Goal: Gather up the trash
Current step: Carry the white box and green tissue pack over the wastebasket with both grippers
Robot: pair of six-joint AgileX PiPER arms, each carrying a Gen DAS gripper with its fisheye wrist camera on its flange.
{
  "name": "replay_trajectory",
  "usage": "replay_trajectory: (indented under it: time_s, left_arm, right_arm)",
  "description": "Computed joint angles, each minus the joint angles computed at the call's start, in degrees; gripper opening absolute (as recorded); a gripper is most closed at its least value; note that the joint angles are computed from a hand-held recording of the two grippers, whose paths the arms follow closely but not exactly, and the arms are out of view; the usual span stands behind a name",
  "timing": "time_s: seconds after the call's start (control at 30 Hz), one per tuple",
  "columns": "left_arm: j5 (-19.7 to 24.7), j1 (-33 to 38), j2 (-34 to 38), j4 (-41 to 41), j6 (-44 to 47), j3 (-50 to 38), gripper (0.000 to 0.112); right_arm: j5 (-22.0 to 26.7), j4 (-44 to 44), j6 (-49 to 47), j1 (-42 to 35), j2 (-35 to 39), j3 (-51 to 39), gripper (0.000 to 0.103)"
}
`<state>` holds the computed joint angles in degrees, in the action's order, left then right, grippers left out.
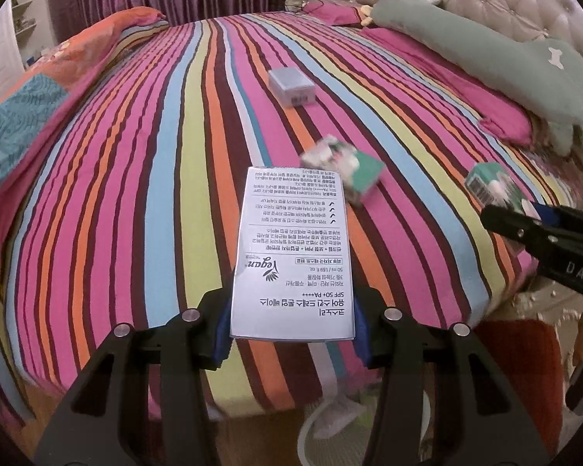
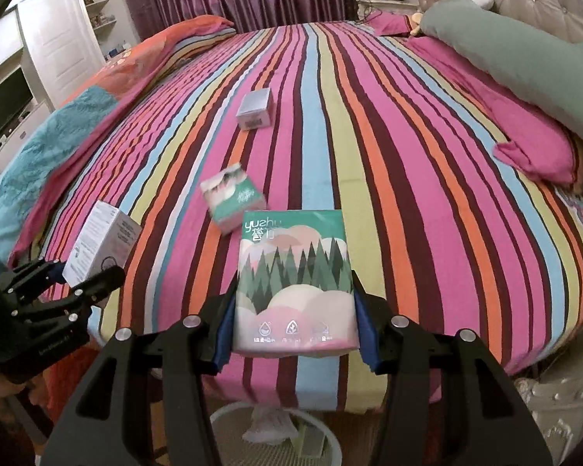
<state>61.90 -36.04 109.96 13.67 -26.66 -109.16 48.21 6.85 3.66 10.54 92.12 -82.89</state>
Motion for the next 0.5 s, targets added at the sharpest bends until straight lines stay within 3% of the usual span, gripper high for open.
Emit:
replay_trajectory:
  time_s: [0.5]
  left_arm:
    - [-6.69, -8.09, -14.06, -1.48, -7.58, 26.54, 0.047]
  right_arm:
    - [-0.84, 0.65, 3.19, 3.89, -13.35, 19.01, 0.048]
